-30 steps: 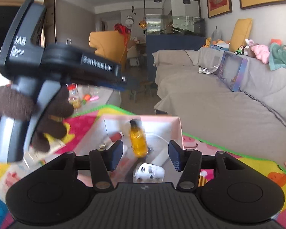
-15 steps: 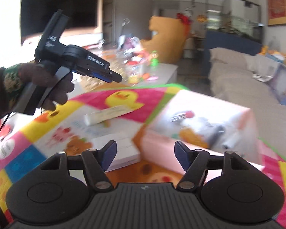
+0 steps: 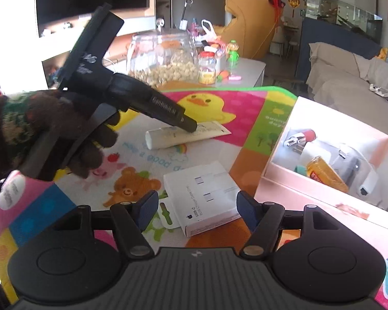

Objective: Organize rigid objects
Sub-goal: 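Grasp the white cream tube with the left tool, then hold the cream tube in the left tool while the right tool reaches toward the white charger box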

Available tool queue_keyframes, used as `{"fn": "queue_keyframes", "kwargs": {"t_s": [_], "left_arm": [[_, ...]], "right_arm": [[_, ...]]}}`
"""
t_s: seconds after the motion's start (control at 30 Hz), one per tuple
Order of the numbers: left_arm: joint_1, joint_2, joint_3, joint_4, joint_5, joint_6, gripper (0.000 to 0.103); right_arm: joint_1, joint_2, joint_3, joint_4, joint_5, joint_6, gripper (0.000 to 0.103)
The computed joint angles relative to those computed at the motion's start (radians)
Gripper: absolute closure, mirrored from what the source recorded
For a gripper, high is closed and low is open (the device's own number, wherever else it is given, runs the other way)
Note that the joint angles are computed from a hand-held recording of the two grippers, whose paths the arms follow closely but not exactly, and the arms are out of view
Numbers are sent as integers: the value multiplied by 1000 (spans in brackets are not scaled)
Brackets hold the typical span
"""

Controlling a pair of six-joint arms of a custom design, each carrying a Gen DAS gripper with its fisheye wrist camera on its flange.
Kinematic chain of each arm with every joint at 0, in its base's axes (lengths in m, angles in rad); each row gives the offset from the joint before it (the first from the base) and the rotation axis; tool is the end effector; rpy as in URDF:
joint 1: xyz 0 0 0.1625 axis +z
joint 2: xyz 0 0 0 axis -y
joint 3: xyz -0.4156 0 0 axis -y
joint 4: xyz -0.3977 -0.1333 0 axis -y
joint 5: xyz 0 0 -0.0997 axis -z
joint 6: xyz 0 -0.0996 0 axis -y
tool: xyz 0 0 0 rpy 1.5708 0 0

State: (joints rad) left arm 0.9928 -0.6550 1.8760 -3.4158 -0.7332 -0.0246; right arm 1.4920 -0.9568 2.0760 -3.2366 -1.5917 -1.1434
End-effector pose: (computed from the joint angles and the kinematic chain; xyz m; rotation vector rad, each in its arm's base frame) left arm -0.1464 -0.6039 0.0462 0.3139 2.3265 -1.0227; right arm 0.0875 -0.5586 0.1111 1.3868 -2.3702 0.6140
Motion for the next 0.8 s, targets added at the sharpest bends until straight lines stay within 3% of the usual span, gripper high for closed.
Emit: {"fn": "queue_keyframes", "kwargs": {"t_s": [0.17, 0.3, 0.33, 0.4, 0.5, 0.63, 0.73, 0.8], "left_arm": [[-15, -48, 56, 74, -47, -6, 71], [-40, -83, 122, 92, -44, -9, 71], [-47, -94, 141, 96, -48, -14, 71], [-56, -117, 178, 103, -71, -24, 71], [-69, -144, 226, 102, -102, -57, 71], [-98, -163, 264, 126, -83, -95, 70], [-116, -183, 269, 254, -70, -116, 69], [-137, -164, 282, 251, -18, -65, 68]], "right_arm": [[-1, 25, -38, 42, 20, 43, 28], [2, 23, -41, 72, 30, 50, 27], [2, 18, -36, 80, 30, 47, 28], [0, -6, -12, 99, 36, 17, 43], [-6, -47, 22, 141, 36, -35, 48], [-7, -62, 51, 93, 10, -79, 48], [-10, -61, 48, 70, -12, -61, 48], [-16, -57, 41, 62, -18, -38, 42]]}}
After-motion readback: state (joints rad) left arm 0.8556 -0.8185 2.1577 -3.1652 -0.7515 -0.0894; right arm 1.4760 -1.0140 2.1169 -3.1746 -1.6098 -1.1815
